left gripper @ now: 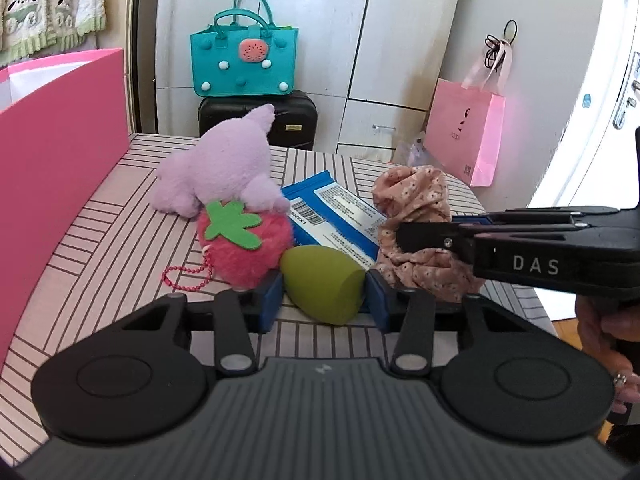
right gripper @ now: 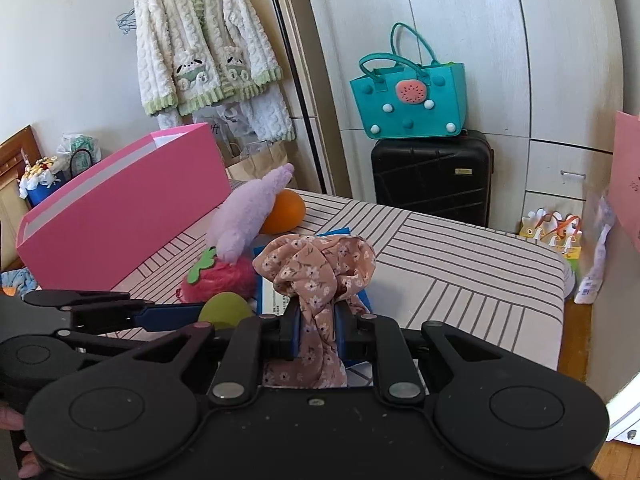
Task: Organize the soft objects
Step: 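Close the left gripper on the green sponge while the right gripper holds the floral cloth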
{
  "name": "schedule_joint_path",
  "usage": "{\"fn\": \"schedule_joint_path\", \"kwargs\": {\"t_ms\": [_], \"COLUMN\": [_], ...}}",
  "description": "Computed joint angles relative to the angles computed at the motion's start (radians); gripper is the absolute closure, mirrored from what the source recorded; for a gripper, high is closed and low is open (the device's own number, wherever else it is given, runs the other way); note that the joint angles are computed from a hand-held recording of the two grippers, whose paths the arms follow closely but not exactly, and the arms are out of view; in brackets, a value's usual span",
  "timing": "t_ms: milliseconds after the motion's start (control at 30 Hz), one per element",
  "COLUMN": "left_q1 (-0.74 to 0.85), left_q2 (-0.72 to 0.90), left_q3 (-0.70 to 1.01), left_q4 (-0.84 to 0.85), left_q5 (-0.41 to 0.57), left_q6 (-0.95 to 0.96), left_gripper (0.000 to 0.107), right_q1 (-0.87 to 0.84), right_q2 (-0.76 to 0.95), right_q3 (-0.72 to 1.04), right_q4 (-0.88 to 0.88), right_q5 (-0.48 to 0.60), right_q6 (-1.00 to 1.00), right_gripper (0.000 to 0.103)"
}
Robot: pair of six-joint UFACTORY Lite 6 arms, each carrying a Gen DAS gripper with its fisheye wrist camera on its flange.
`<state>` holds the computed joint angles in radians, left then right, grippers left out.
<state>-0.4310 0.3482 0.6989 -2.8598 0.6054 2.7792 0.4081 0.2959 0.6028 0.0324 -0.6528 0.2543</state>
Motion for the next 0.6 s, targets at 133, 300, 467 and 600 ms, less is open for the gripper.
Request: {"fn": "schedule_joint_path", "kwargs": {"t_ms": [133,300,467,600], "left_q1": [-0.008,0.0,0.019,0.049], "left_q2": [-0.003,-0.01,-0.04,-0.091], "left_q3": [-0.005,-0.01,-0.027,-0.057], "left_q4": [-0.023,0.003,0.084,0.173], "left_q5": [0.004,0.004,-0.011,-0.029], "left_q6": [0.026,0.016,-0.042,-0.097], "left_gripper": [0.069,0.071,0.072,0.072], "right_q1": [0.01,0.015,0.05,0.094], "right_q2": [0.005,0.005,-0.008,-0.043], "right_q3": [-0.004,0.0,0.006,0.01], "right_q4": [0.003,0.015,0.091,0.195], "right_q5": [-0.004,0.013,0.047,0.11], "right_q6": [0.006,-0.003,-0.041,-0.104], "right_gripper": [0.083,0.083,0.083,0.083]}}
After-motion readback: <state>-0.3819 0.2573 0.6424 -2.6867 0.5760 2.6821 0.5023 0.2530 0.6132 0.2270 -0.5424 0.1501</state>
